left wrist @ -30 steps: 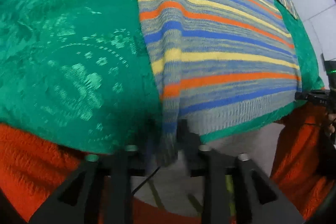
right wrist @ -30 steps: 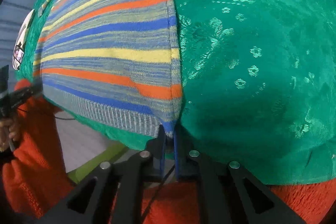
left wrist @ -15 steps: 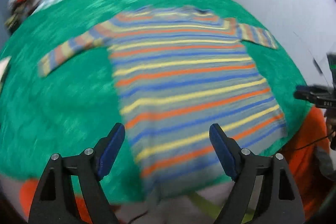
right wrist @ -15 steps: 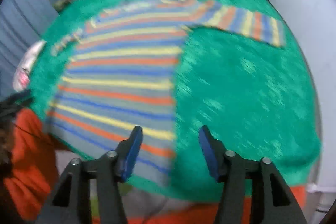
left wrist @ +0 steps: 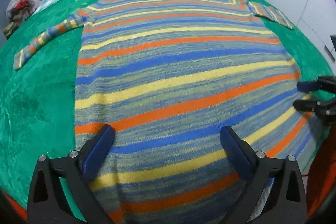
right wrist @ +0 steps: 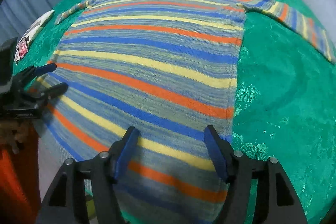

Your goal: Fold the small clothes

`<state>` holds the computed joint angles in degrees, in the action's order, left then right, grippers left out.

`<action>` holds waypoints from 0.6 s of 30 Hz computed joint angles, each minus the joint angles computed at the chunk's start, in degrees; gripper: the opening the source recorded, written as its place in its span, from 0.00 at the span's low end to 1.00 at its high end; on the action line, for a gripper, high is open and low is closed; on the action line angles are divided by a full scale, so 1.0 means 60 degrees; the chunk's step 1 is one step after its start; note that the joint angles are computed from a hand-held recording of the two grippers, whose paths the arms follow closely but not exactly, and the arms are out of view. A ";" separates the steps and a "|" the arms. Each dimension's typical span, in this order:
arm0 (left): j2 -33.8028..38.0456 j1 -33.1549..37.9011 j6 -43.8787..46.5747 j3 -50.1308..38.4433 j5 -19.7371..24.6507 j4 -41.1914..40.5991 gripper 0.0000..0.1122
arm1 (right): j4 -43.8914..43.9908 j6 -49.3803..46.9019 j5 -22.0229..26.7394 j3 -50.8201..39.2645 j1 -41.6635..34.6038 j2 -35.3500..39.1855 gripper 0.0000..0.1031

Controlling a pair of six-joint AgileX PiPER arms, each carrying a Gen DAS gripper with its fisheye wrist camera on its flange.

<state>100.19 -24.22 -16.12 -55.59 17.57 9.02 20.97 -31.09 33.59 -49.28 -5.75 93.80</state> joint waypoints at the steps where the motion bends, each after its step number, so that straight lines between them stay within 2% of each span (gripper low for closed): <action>1: 0.0022 -0.0020 -0.0167 0.0006 -0.0026 0.0107 0.91 | 0.0039 -0.0023 -0.0031 -0.0012 0.0009 0.0032 0.65; 8: 0.0130 0.0102 0.0455 -0.0093 -0.0051 -0.0427 0.91 | 0.0166 -0.0141 -0.0234 0.0352 -0.0049 -0.0166 0.66; 14: 0.0119 0.0113 0.0430 -0.0107 0.0028 -0.0355 0.91 | -0.0042 -0.0033 -0.0221 0.0234 0.0166 -0.0028 0.74; 18: 0.0158 0.0080 0.0287 -0.0183 0.0126 -0.0206 0.91 | 0.0033 -0.0208 -0.0315 0.0322 0.0155 -0.0063 0.76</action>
<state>101.14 -23.74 -14.40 -56.69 18.32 7.78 21.17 -32.34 31.69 -47.34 -4.82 93.42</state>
